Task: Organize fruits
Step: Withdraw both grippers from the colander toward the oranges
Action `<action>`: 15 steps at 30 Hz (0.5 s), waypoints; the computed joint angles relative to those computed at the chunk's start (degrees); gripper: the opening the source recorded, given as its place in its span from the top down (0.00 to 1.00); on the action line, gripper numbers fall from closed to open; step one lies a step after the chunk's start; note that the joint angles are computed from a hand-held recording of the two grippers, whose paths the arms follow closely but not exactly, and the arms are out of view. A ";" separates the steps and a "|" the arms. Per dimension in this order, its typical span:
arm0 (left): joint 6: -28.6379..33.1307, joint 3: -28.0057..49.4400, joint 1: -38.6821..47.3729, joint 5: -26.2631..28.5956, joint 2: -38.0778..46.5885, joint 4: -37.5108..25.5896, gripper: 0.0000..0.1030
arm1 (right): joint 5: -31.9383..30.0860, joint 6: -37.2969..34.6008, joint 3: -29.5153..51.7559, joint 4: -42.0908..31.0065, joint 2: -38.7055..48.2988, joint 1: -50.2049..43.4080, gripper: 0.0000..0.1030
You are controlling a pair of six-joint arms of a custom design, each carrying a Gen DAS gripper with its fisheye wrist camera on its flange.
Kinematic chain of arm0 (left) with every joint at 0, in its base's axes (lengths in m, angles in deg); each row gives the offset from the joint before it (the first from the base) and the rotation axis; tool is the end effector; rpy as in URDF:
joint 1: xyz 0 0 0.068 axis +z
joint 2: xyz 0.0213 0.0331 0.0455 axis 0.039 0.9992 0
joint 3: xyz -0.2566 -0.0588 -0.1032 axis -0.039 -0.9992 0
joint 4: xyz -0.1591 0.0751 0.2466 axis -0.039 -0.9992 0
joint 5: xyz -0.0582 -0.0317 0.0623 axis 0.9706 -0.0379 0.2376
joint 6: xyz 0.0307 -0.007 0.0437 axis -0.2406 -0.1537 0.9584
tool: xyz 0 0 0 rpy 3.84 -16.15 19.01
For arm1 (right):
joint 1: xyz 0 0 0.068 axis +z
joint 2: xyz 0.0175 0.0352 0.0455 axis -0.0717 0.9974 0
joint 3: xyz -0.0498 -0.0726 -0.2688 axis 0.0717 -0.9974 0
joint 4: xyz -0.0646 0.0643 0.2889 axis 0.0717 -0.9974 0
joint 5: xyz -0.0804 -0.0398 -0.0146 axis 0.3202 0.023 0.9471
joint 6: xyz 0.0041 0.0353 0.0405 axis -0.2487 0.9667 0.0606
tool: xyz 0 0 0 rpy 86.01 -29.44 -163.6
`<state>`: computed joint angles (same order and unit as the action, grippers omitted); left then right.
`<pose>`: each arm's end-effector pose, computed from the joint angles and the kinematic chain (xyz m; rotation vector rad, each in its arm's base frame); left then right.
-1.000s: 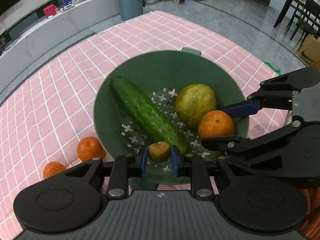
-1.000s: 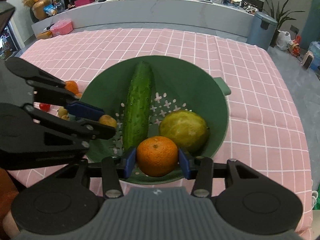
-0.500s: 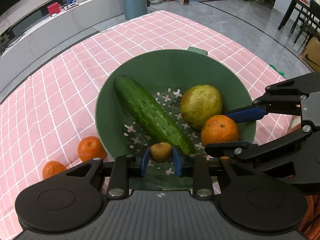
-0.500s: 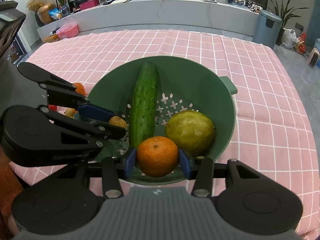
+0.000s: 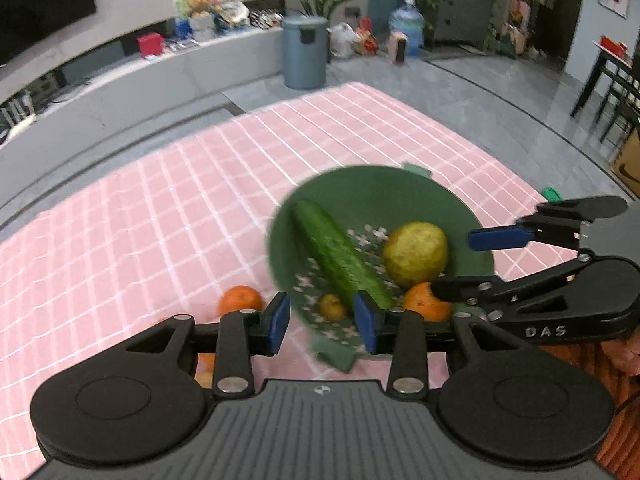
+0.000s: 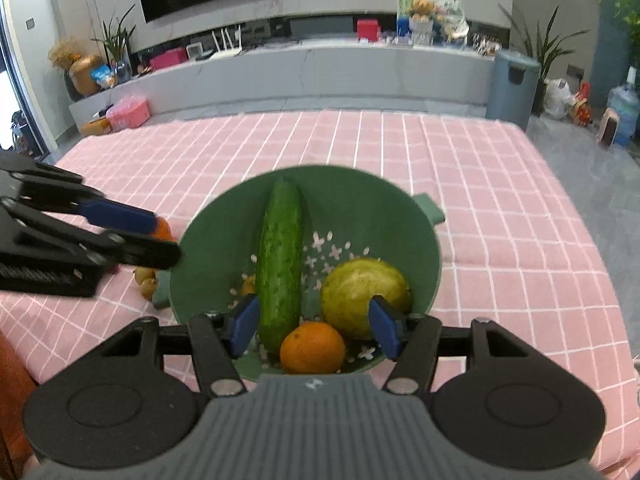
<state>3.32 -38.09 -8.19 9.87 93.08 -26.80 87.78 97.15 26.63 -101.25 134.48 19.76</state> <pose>0.2789 -0.0632 0.2450 0.8585 2.3165 -0.3215 0.2155 0.0893 0.2285 -0.0479 2.3989 0.1627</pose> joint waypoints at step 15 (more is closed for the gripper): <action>-2.70 4.01 19.26 6.66 6.08 1.20 0.56 | 12.31 -0.03 0.97 13.32 4.50 14.69 0.66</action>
<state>0.63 -34.08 11.07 16.53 99.16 -25.60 100.09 97.11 27.60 -87.93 138.98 34.44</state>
